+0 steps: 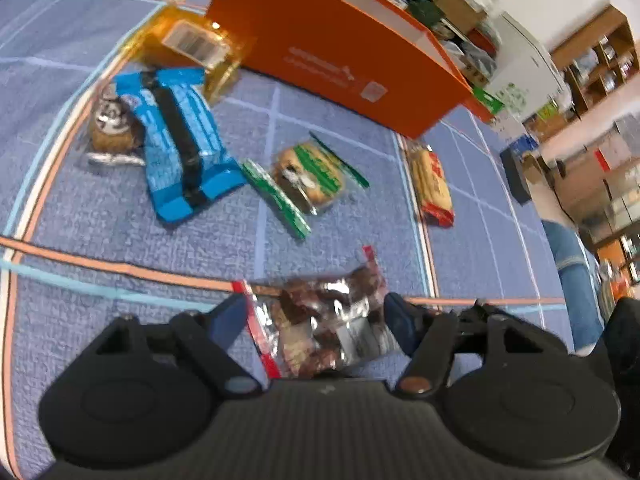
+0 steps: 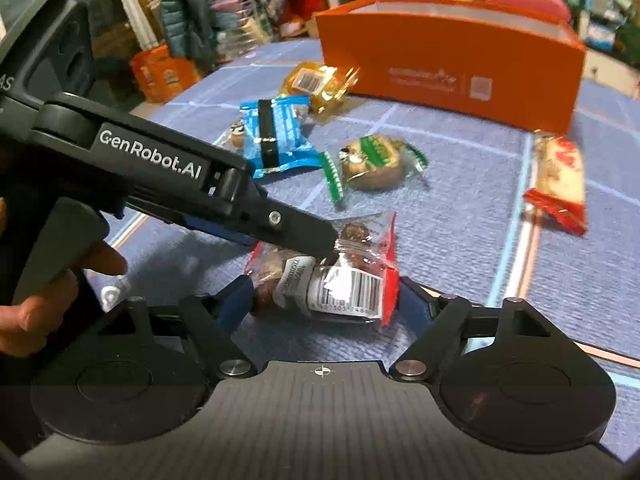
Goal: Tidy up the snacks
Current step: 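Close the right gripper on the clear barcode bag while the left gripper grips it too, then lift the clear barcode bag with both grippers toward the orange box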
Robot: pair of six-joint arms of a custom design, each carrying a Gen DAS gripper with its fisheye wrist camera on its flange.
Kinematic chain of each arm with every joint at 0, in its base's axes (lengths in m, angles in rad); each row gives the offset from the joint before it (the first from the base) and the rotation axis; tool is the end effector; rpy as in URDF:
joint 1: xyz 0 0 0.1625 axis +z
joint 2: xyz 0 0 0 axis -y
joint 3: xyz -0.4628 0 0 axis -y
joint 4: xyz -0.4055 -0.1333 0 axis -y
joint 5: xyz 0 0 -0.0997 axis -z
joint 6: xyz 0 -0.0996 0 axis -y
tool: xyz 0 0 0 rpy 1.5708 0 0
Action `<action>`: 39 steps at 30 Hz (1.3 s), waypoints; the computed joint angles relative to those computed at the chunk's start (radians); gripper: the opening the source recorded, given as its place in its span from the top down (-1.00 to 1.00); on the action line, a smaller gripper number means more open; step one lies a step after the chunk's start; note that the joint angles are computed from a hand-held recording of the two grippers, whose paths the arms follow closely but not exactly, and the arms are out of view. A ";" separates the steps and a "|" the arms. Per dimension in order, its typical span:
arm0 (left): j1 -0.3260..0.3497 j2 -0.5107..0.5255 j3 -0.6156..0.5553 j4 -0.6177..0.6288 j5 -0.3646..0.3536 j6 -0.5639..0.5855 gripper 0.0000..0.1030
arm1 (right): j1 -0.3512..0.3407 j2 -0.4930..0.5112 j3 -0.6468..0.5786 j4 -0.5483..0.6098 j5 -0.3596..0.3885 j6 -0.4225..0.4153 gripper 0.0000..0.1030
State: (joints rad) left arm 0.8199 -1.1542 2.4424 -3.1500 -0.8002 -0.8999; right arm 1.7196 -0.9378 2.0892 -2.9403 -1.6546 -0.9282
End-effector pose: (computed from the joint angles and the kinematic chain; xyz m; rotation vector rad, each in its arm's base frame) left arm -0.1359 -0.4427 0.1564 -0.3515 2.6101 -1.0448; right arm 0.2063 -0.5330 0.0900 1.5119 -2.5575 0.2536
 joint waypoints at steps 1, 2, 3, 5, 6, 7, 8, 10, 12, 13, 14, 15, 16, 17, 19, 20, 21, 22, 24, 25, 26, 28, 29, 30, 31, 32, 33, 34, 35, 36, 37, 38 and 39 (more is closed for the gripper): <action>-0.007 -0.005 0.004 0.014 0.000 -0.006 -0.29 | 0.000 -0.001 0.005 -0.024 -0.003 0.008 -0.30; -0.014 -0.012 0.012 0.023 -0.005 -0.010 -0.30 | 0.000 -0.004 0.006 -0.034 -0.004 0.021 -0.30; -0.021 -0.016 0.021 0.025 -0.008 -0.012 -0.33 | -0.002 -0.006 0.007 -0.038 0.000 0.033 -0.30; -0.030 -0.008 0.034 -0.004 0.001 -0.006 -0.36 | -0.006 -0.002 0.000 -0.022 -0.001 0.029 -0.30; -0.031 0.001 0.032 -0.011 0.008 -0.002 -0.36 | -0.007 0.006 -0.003 -0.019 -0.002 0.026 -0.34; -0.028 0.011 0.023 -0.013 0.013 0.009 -0.34 | -0.016 0.009 0.000 -0.020 0.023 0.025 -0.33; -0.025 0.026 0.015 -0.029 0.016 0.032 -0.30 | -0.016 0.013 0.009 -0.041 0.027 0.003 -0.29; -0.030 0.051 -0.007 -0.011 0.042 0.074 -0.24 | -0.014 0.010 0.023 -0.054 0.034 0.002 -0.05; -0.026 0.064 -0.014 -0.056 0.024 0.133 -0.10 | -0.019 0.002 0.020 -0.044 0.054 0.031 0.22; -0.024 0.066 -0.016 -0.087 0.010 0.144 -0.09 | -0.024 -0.001 0.016 -0.046 0.067 0.050 0.32; -0.020 0.070 -0.018 -0.116 -0.002 0.162 -0.06 | -0.029 -0.005 0.003 -0.022 0.079 0.075 0.34; -0.016 0.076 -0.020 -0.140 -0.014 0.179 -0.05 | -0.031 -0.005 -0.004 -0.013 0.081 0.091 0.36; -0.016 0.082 -0.021 -0.148 -0.012 0.181 -0.05 | -0.031 -0.002 -0.004 -0.020 0.076 0.088 0.36; -0.016 0.089 -0.028 -0.147 -0.006 0.182 -0.05 | -0.029 0.000 0.000 -0.032 0.071 0.080 0.36; -0.016 0.092 -0.038 -0.132 0.000 0.177 -0.05 | -0.028 0.003 0.005 -0.050 0.069 0.078 0.36; -0.018 0.094 -0.038 -0.131 0.002 0.182 -0.06 | -0.029 0.003 0.006 -0.054 0.069 0.078 0.36; -0.021 0.092 -0.038 -0.120 0.004 0.191 -0.07 | -0.030 0.003 0.009 -0.058 0.069 0.077 0.35; -0.025 0.082 -0.036 -0.102 0.005 0.193 -0.07 | -0.032 0.001 0.008 -0.051 0.070 0.084 0.30; -0.037 0.060 -0.018 -0.120 0.015 0.203 -0.08 | -0.039 -0.008 0.006 -0.018 0.078 0.100 0.23; -0.048 0.040 -0.009 -0.092 0.045 0.191 -0.08 | -0.039 -0.009 0.006 -0.017 0.074 0.105 0.20; -0.057 0.016 -0.006 -0.030 0.075 0.155 -0.12 | -0.037 -0.011 0.006 -0.020 0.068 0.109 0.19; -0.047 -0.020 -0.005 0.072 0.081 0.094 -0.15 | -0.034 -0.011 0.001 -0.027 0.062 0.120 0.19; -0.034 -0.028 -0.004 0.092 0.066 0.078 -0.15 | -0.033 -0.009 -0.002 -0.029 0.056 0.122 0.18; -0.021 -0.029 0.000 0.080 0.044 0.074 -0.15 | -0.032 -0.006 -0.005 -0.029 0.047 0.119 0.16; -0.013 -0.022 0.011 0.028 0.030 0.087 -0.16 | -0.035 -0.004 -0.005 -0.030 0.042 0.122 0.12; -0.001 -0.015 0.017 -0.016 0.012 0.102 -0.18 | -0.044 -0.006 -0.003 -0.030 0.058 0.133 0.11; 0.016 -0.007 0.021 -0.059 -0.012 0.108 -0.21 | -0.050 -0.007 -0.002 -0.030 0.069 0.135 0.11; 0.023 0.000 0.023 -0.096 -0.027 0.121 -0.21 | -0.053 -0.007 0.003 -0.039 0.074 0.135 0.11; 0.021 0.010 0.016 -0.090 -0.024 0.149 -0.22 | -0.055 -0.008 0.015 -0.061 0.078 0.138 0.11; 0.015 0.022 0.005 -0.072 -0.015 0.179 -0.25 | -0.057 -0.011 0.026 -0.076 0.080 0.134 0.10; 0.010 0.038 -0.009 -0.057 -0.008 0.212 -0.26 | -0.059 -0.015 0.035 -0.083 0.083 0.128 0.09; 0.007 0.057 -0.025 -0.048 -0.005 0.242 -0.29 | -0.062 -0.017 0.040 -0.086 0.086 0.127 0.09; 0.004 0.070 -0.037 -0.034 0.006 0.261 -0.29 | -0.065 -0.019 0.042 -0.088 0.087 0.127 0.04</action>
